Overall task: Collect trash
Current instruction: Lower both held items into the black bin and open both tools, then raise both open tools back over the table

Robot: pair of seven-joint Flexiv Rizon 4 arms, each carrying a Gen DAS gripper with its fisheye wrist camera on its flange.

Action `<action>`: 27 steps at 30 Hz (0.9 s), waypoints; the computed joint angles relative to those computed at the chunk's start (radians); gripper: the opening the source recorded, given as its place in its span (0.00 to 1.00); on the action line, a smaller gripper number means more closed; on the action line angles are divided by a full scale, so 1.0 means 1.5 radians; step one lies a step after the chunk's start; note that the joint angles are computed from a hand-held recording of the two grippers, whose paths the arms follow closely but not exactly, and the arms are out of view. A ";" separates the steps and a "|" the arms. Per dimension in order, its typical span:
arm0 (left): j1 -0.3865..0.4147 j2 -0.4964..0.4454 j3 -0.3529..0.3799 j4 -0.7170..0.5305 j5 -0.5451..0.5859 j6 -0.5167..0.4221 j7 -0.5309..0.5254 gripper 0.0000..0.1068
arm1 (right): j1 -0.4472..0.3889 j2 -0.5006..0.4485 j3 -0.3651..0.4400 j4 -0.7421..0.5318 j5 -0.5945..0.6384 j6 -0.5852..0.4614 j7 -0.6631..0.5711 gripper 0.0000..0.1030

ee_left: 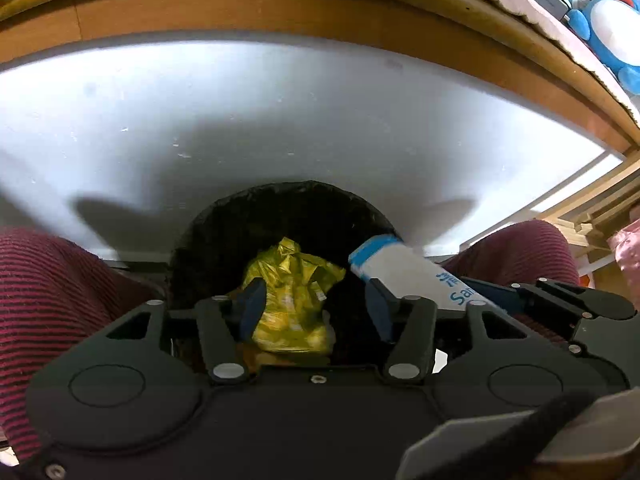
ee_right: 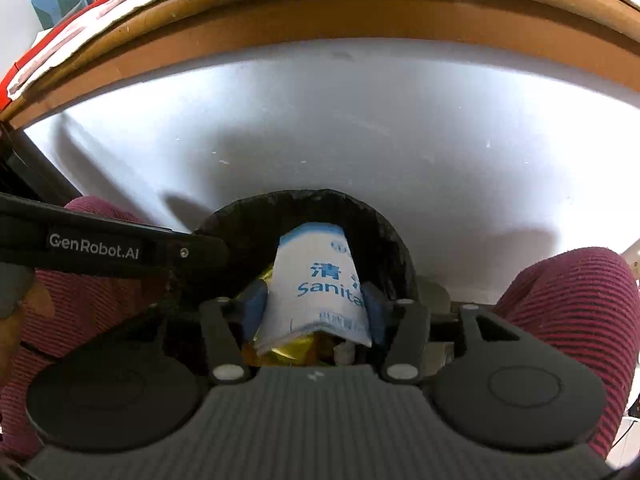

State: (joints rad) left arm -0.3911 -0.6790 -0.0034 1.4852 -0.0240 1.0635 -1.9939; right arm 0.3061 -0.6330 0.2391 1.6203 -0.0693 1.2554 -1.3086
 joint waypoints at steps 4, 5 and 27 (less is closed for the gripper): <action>-0.004 0.001 0.007 -0.003 0.007 0.000 -0.007 0.56 | 0.000 0.004 -0.001 0.006 -0.001 0.009 -0.002 0.69; -0.007 0.001 0.010 -0.004 0.011 -0.001 -0.010 0.57 | 0.000 0.005 -0.001 0.008 0.000 0.012 -0.001 0.69; -0.065 0.074 0.112 -0.004 0.174 0.144 -0.097 0.73 | -0.121 0.016 0.123 0.009 0.033 0.208 -0.152 0.71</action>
State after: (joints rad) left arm -0.4885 -0.5674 0.1652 1.4792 0.2377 1.2792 -2.1399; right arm 0.1239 -0.6093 0.4240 1.6337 -0.0194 1.5667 -1.5367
